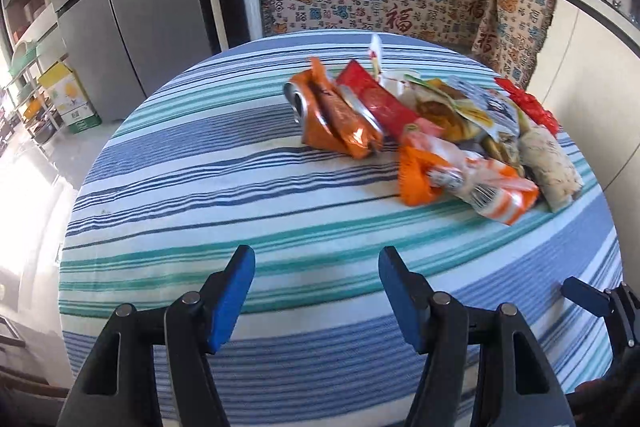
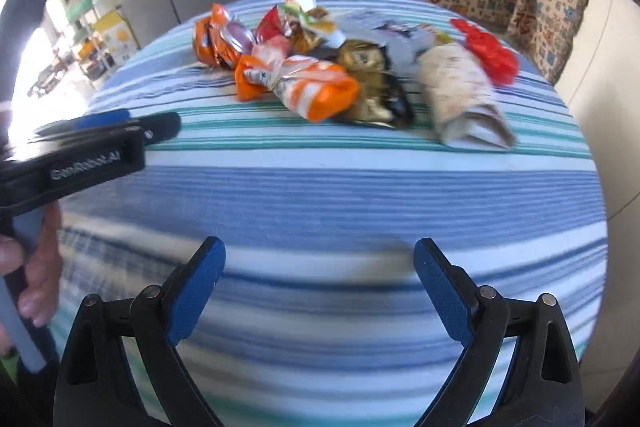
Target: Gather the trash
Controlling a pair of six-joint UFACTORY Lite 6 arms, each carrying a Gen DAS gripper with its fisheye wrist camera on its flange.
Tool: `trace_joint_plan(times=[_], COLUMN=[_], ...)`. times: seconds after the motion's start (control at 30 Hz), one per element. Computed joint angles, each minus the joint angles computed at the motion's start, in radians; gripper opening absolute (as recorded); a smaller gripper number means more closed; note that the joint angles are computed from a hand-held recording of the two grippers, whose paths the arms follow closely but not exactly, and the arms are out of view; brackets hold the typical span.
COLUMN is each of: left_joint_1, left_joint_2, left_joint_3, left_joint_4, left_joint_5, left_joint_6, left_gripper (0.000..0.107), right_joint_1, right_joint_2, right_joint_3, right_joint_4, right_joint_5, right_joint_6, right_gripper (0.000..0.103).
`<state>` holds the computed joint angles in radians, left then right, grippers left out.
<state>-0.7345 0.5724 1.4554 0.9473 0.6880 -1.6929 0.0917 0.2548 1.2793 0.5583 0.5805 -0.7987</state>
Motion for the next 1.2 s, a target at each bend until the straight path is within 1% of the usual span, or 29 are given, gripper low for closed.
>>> trace_joint_plan(times=[0.07,0.1,0.17,0.23,0.33,0.37,0.8,1.2], left_joint_1=[0.04,0.062,0.091,0.101,0.093,0.093,0.101,0.099], left_joint_2=[0.006,0.018,0.019,0.023,0.047,0.057,0.046,0.052], left_joint_3=[-0.009,-0.003,-0.017,-0.021,-0.003,0.015,0.004,0.015], left_joint_4=[0.026,0.034,0.05,0.067,0.103,0.093,0.097,0.084], left_joint_5=[-0.026,-0.029,-0.041,-0.051,-0.014,-0.011,-0.024,-0.011], left_joint_6=[-0.016,-0.017,-0.043,-0.075,-0.125,-0.117,-0.133,-0.117], left_gripper=[0.066,0.066,0.066,0.066,0.067,0.067,0.068,0.068], right_joint_1=[0.058,0.085,0.103,0.116,0.118,0.115,0.112,0.111], right_joint_2=[0.035,0.078,0.155,0.235,0.297,0.303,0.3,0.301], right_joint_3=[0.029,0.085,0.191,0.298,0.381,0.382,0.374,0.374], right_joint_4=[-0.056,-0.11,-0.182,-0.224,-0.246,-0.236,-0.225,-0.22], right_joint_5=[-0.072,-0.081,-0.073,-0.055,-0.037,-0.04,-0.043,-0.042], right_joint_6=[0.111,0.201,0.314,0.378,0.413,0.403,0.385,0.379], right_gripper=[0.103,0.103,0.103,0.103,0.103,0.103,0.103,0.103])
